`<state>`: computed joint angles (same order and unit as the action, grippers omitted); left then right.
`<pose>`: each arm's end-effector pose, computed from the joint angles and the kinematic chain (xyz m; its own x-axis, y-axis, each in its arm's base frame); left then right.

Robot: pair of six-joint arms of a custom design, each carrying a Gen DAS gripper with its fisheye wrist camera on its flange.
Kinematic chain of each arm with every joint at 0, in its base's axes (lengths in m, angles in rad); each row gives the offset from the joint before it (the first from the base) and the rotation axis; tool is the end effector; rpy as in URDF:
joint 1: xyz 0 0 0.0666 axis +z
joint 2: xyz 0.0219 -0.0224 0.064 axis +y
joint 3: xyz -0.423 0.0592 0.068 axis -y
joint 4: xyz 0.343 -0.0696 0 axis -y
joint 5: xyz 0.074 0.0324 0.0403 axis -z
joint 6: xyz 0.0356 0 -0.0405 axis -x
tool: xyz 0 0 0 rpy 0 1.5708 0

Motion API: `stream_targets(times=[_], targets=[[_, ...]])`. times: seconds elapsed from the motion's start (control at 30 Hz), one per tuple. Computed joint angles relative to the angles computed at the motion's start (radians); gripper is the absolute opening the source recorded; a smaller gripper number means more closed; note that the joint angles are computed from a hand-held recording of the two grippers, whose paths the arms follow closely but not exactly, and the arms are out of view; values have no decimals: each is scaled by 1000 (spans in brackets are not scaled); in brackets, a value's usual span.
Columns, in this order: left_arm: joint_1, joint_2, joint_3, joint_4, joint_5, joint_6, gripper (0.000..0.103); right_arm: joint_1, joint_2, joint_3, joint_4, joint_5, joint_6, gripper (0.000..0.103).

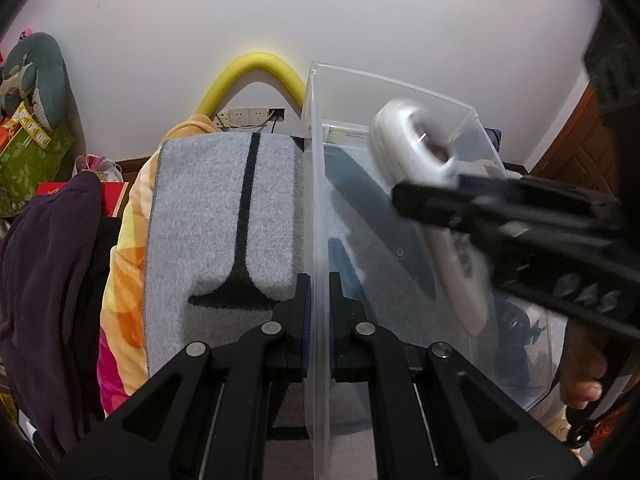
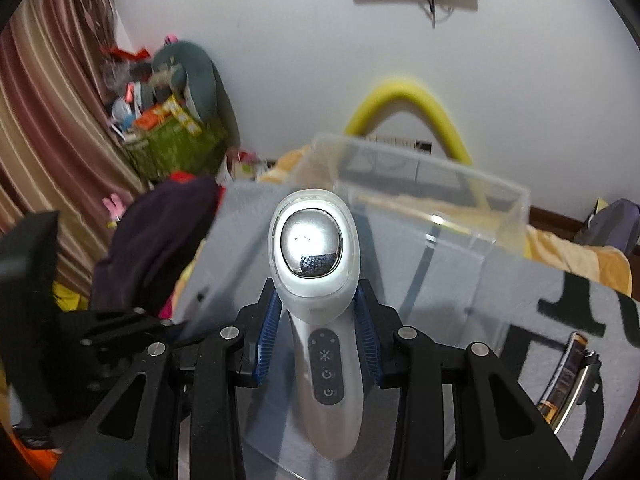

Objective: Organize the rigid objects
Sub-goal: 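Carry the white massager into the clear box and release it, then grasp the silver metal tube with the right gripper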

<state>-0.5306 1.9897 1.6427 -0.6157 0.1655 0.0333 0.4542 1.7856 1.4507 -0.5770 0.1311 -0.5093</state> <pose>0.5495 -0.3297 0.2831 -0.7268 0.3884 -0.5665 0.5564 0.8165 -0.1542 0.5137 0.2452 0.3301 -0.7973 0.1486 -0.5849 0.0294 0.9776 0.2083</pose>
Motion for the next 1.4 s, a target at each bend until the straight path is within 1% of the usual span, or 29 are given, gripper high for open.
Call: stream_targets(times=[0.23,0.4,0.53,0.63,0.67,0.7,0.77,0.83,0.9,0.97,1.0,1.1,1.2,1.3,1.4], targets=[[-1,-2,-5,7,0,-6,6,0,66,73,-115,-30,18,34],[-1,-1,-3,5,-1,-5,6,-5,79,90,-151,-43,25,35],[-2,-2,-2,2,0,-3,6,-6,70,78,-157,-45,27,35],[-2,-1,1,-3,-1,-5,6,-9,39,39,-129,-56,28,37],[-2,0,3,-4,-3,-5,6,-9,24,24,-114,-50,28,40],[-3,1,3,-6,0,-3,6,-9,-3,3,-97,-35,33,43],[-4,2,6,-9,-4,-2,6,-5,-41,-23,-73,-2,37,59],[-5,1,6,-9,-8,-3,6,1,-91,-54,-43,55,49,64],[-5,1,5,-11,-10,-4,6,7,-150,-93,-17,117,63,66],[-6,2,7,-13,-11,-4,6,13,-196,-119,-5,177,70,71],[-6,2,8,-15,-13,-4,6,16,-230,-147,7,223,73,72],[-7,2,10,-18,-16,-6,6,24,-289,-199,6,320,69,74],[-9,0,9,-20,-21,-6,6,17,-332,-248,-12,378,50,75],[-9,1,9,-22,-25,-6,6,-2,-356,-300,-33,400,15,75],[-12,-1,9,-24,-31,-6,6,-29,-359,-357,-45,395,-28,75]])
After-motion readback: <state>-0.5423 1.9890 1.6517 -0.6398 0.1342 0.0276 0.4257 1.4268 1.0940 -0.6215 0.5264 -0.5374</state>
